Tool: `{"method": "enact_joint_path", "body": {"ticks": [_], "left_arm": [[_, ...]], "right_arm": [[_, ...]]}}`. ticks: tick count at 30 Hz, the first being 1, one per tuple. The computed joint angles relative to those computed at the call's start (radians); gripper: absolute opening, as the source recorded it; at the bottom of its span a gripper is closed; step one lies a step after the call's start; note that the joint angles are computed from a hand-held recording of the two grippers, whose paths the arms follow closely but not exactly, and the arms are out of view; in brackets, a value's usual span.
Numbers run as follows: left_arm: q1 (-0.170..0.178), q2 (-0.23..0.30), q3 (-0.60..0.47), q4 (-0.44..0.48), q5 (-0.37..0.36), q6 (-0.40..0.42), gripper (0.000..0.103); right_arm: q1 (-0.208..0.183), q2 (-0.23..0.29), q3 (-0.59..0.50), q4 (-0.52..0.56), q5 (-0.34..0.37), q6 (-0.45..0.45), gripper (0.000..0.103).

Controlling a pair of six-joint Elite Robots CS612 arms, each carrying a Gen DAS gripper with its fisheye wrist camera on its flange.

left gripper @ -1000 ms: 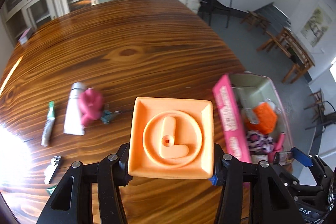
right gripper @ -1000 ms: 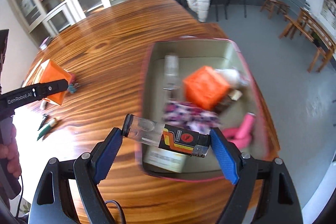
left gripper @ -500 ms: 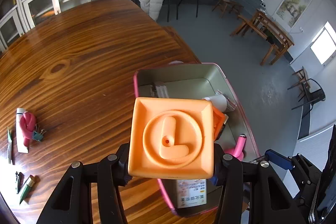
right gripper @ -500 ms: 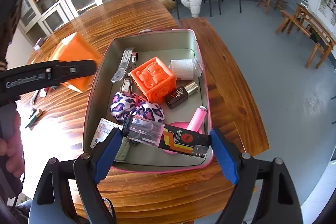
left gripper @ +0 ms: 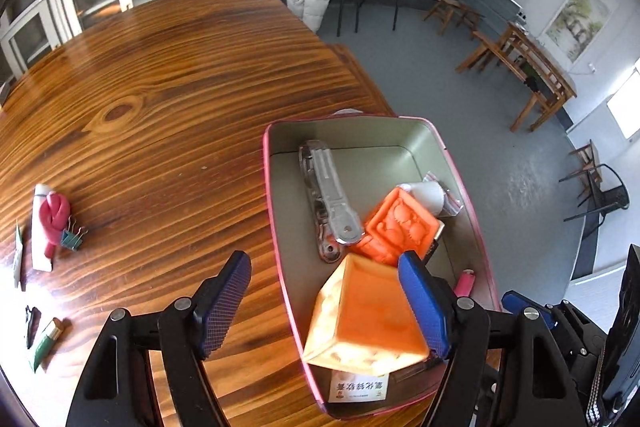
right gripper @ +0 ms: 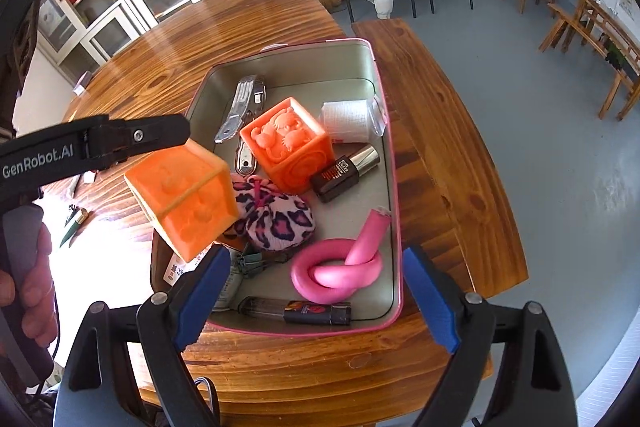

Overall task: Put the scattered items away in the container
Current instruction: 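Carry the mold and lighter into the tin and open both tools, then withdraw both tools from the tin back over the table items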

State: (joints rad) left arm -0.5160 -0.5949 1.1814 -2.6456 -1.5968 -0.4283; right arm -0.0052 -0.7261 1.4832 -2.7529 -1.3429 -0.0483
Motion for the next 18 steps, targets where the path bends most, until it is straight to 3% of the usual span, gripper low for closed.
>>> {"method": "enact_joint_path", "body": {"ticks": [12, 18], "left_arm": [[0.011, -0.040, 0.075, -0.029, 0.015, -0.031, 0.078], [0.020, -0.067, 0.121, -0.067, 0.024, -0.040, 0.078]], "right_arm": [[0.014, 0.002, -0.007, -0.011, -0.006, 0.019, 0.090], [0.031, -0.004, 0.003, -0.089, -0.049, 0.057, 0.090]]}}
